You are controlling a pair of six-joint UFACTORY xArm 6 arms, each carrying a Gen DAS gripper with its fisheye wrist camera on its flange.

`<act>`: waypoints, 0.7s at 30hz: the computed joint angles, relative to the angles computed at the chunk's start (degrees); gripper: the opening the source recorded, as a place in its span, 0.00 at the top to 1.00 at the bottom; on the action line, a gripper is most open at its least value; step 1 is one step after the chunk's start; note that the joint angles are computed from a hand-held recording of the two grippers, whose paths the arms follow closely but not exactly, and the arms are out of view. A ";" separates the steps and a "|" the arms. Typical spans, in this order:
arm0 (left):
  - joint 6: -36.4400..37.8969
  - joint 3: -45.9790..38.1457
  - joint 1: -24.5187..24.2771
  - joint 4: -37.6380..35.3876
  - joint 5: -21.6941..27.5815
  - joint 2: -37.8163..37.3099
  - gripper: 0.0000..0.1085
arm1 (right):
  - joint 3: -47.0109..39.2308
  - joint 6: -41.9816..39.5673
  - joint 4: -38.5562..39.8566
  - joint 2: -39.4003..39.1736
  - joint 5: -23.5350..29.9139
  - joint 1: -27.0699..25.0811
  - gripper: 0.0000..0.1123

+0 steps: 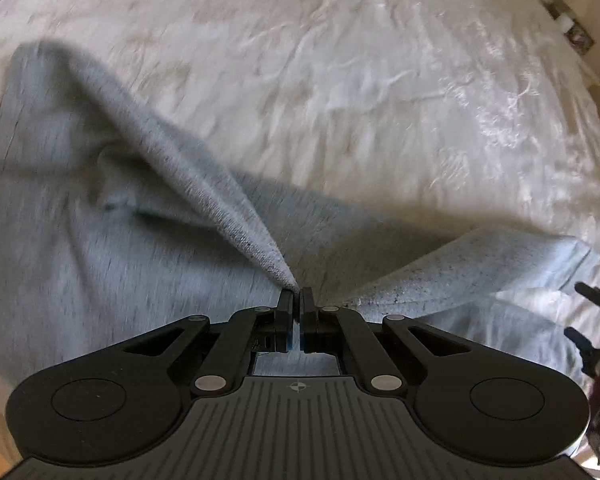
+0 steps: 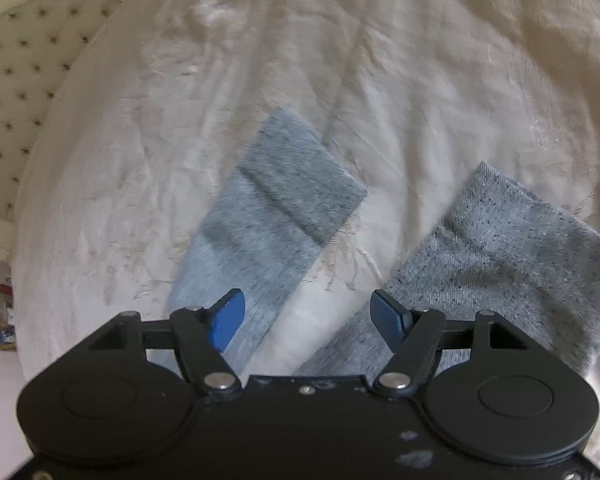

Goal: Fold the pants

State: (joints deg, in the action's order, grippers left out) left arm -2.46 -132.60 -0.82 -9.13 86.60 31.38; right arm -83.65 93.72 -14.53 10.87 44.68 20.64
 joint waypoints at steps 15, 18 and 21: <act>1.72 5.59 -1.10 2.22 -5.52 -2.52 0.98 | -1.34 6.18 -0.96 7.36 -14.55 -4.12 0.95; 4.43 9.85 -1.37 2.53 -8.63 -6.21 0.98 | -4.33 1.08 -5.80 4.84 -9.28 -3.10 0.95; 8.43 16.93 -1.23 1.83 -12.10 -12.05 0.98 | -4.20 -1.50 -9.70 -0.31 -3.83 -1.28 0.96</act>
State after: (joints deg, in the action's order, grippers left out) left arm 5.97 -115.67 -2.05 -7.30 74.51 19.33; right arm -87.85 92.22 -24.23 10.56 40.85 19.36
